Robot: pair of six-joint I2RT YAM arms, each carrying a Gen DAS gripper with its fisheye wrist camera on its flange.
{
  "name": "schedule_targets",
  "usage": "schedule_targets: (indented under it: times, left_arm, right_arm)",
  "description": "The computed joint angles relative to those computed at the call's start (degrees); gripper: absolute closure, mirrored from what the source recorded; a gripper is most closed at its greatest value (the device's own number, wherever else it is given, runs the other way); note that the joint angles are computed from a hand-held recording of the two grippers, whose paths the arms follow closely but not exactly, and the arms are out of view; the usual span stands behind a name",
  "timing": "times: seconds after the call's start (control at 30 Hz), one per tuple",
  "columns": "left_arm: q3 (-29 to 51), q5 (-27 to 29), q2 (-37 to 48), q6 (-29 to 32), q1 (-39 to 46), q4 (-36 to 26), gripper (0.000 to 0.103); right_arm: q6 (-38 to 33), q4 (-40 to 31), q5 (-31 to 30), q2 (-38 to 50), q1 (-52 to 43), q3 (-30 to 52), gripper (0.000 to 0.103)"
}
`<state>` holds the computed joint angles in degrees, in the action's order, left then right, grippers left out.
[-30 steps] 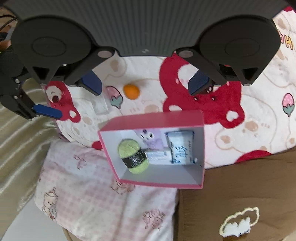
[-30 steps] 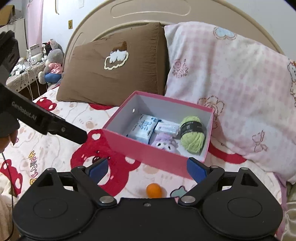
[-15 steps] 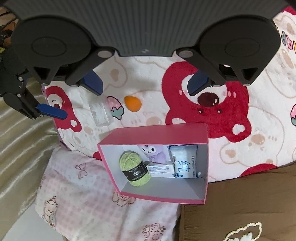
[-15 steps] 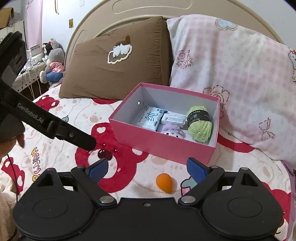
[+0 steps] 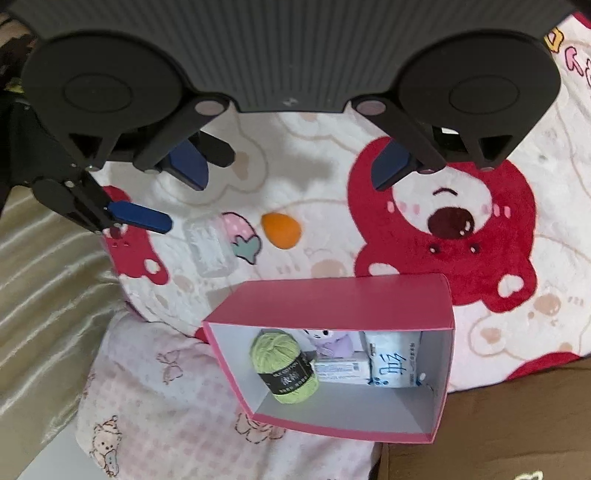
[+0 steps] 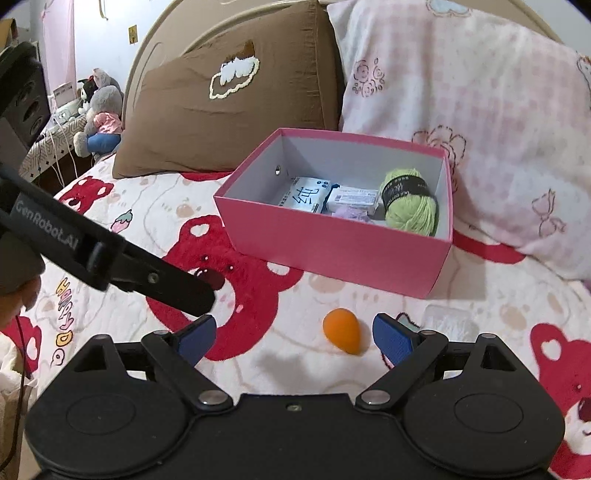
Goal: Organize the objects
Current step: 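Move the open left gripper down toward the orange sponge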
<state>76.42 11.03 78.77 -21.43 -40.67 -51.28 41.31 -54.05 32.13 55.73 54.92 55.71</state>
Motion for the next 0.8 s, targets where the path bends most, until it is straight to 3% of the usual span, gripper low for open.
schedule_targets:
  times: [0.2,0.47,0.67,0.8]
  left_arm:
    - [-4.0,-0.3,-0.6,0.1,-0.7,5.7,0.008]
    - [-11.8,0.2,-2.2,1.1,-0.9,18.0,0.008]
    - [-16.0,-2.1,-0.7,1.7,-1.7,24.7,0.008]
    - [-17.3,-0.7,1.1,2.0,-1.5,27.8,0.013]
  right_arm:
    - [0.3,2.5,-1.0,-1.6,-1.7,-4.3,0.009]
    - [-2.2,6.4,-1.7,-2.4,-3.2,-9.2,0.01]
    - [-5.6,11.4,-3.1,-3.9,-5.1,-14.5,0.017]
    - [-7.7,14.7,-5.3,-4.8,-6.9,-17.5,0.018]
